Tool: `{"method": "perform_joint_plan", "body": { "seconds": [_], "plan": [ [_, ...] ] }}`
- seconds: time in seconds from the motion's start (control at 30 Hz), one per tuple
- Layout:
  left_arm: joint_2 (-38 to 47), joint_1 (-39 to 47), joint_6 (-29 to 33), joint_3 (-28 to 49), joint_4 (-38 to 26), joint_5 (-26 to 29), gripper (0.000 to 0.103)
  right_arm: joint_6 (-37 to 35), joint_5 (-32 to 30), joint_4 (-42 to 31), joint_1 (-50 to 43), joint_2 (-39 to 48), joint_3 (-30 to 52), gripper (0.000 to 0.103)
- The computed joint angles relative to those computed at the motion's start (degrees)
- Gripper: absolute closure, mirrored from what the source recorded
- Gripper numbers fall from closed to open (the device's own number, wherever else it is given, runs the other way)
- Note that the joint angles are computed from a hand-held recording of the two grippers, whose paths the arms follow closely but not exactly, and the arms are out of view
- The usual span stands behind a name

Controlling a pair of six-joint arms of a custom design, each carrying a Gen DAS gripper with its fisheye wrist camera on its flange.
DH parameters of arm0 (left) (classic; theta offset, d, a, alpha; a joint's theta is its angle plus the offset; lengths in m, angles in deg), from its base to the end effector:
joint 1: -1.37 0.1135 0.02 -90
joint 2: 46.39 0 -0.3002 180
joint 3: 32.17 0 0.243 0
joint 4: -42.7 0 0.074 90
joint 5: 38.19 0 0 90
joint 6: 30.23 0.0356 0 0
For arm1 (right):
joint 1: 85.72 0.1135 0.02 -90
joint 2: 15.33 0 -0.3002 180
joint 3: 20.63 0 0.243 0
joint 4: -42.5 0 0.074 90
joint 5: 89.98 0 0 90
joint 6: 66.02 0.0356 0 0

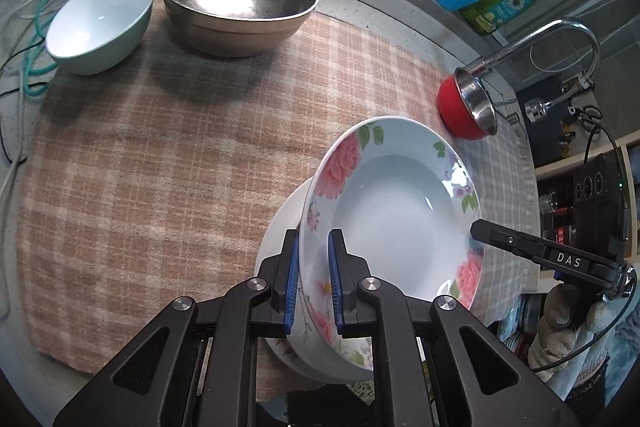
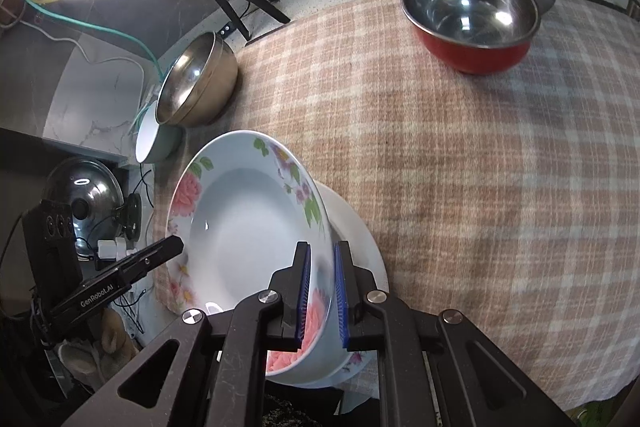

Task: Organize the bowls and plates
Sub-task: 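Lower the rose-patterned plate onto the plate stack with both tools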

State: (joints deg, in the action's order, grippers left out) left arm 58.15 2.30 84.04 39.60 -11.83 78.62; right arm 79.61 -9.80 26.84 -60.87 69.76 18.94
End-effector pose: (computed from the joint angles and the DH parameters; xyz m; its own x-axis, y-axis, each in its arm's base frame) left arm 0.3049 -0.0111 0.1669 -0.9077 0.3522 -0.2281 0.4167 0.8205 -0.3914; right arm 0.1945 0.0968 0.1437 -0.8522 0.5016 -0.1488 0.3803 0.7892 0.4823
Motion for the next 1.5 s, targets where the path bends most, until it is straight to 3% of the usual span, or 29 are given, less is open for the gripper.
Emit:
{"method": "perform_joint_plan", "body": {
  "seconds": [0.77,1.5],
  "plan": [
    [0.5,0.65,5.14,-2.39,0.73,-2.53,0.092,14.14,6.71,4.57,12.49,0.52,-4.72,0.092],
    [-1.76,-0.75,6.29,-5.79,5.57,-5.36,0.092,14.67,9.0,3.02,14.63,3.06,-3.29,0.092]
  ]
}}
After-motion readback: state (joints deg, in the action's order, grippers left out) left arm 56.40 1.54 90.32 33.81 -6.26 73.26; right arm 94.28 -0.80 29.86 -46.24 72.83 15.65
